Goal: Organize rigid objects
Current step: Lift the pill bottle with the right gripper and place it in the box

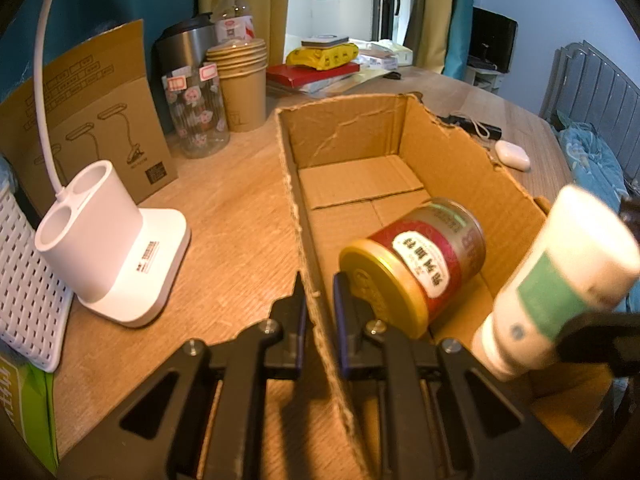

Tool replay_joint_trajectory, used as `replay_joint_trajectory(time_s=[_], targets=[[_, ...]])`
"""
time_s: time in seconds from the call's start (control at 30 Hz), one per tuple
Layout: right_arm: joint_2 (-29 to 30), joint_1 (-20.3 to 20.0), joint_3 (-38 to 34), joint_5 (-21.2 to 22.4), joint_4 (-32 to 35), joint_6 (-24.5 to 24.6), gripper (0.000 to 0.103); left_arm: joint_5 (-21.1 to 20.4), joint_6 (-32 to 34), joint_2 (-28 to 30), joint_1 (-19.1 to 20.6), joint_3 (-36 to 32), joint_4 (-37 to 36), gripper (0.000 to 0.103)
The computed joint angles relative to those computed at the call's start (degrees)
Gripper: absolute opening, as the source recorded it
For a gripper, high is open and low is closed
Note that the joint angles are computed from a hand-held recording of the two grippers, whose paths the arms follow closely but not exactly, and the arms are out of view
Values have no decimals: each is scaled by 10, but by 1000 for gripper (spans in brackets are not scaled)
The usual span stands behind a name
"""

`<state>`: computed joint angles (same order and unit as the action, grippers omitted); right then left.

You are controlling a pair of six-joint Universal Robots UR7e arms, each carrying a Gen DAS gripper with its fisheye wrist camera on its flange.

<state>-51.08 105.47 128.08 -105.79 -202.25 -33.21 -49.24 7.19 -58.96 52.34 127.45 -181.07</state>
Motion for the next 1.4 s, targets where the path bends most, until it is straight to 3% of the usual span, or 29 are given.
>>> replay_joint_trajectory(time_s=[0.43,0.73,0.97,1.27,1.4], targets=[[15,-8,-17,-14,24,11,46,0,1,-2,0,-1,2,13],[10,-9,-13,-26,-38,14,49,1,0,-1,-1,0,1,13],[36,-1,-32,-79,-96,-10,50,1,0,-1,-1,0,1,13],[64,6,-44,-110,-111,-50,53,2,0,-1,-2,1,0,13],[56,-4,-43,-120,-104,-42,53,2,0,-1,-2,1,0,13]])
